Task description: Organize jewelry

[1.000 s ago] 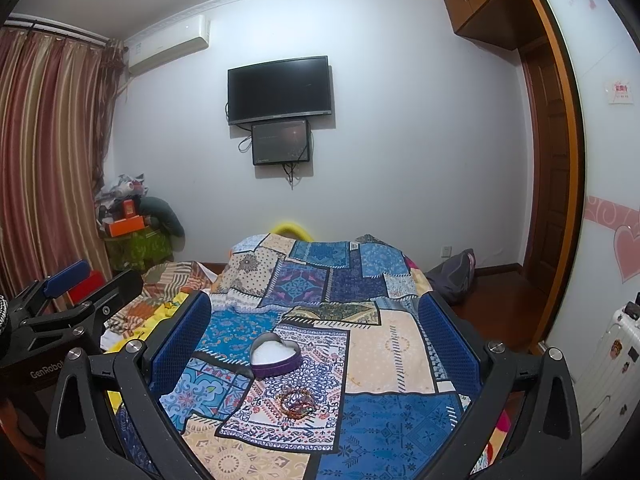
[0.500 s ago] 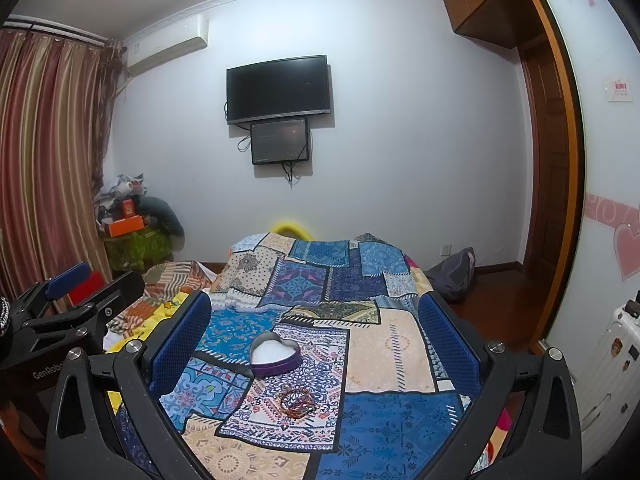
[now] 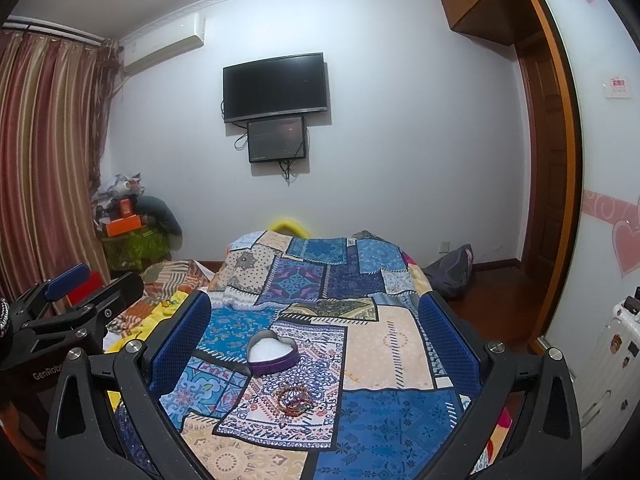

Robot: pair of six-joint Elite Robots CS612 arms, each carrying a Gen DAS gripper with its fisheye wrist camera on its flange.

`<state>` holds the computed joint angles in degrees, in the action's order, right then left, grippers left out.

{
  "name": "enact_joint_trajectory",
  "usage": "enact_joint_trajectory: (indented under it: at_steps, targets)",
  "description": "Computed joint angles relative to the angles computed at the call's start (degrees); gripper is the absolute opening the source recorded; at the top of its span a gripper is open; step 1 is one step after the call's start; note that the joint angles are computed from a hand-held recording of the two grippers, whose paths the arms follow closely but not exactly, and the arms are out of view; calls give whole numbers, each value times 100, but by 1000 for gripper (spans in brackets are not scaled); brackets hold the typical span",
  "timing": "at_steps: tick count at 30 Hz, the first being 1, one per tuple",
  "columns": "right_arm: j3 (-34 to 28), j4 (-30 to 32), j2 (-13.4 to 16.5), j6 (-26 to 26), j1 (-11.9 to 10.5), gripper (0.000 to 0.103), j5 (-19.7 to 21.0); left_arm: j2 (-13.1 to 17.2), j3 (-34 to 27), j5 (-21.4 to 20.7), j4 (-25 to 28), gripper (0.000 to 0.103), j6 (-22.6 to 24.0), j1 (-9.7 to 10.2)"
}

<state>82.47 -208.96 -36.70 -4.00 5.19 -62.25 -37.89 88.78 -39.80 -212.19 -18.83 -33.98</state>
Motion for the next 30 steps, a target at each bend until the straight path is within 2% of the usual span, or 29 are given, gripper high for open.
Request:
enact_joint_trajectory:
  at_steps: [12,19,24,30]
  targets:
    - [-46,177,-1,-26,1,103,-2,18,-30,-61,73,103,-20,32]
    - [-182,403,75,-72,13,103,-60,56,-98,-128,317,103,-165,95]
    - [-399,815,211,-134,19,103,-146,93,-182,-264,873,103,-668,227]
    - [-774,1737,447,-421,87,103,-569,217,-375,-607,1897,103,-1321,436]
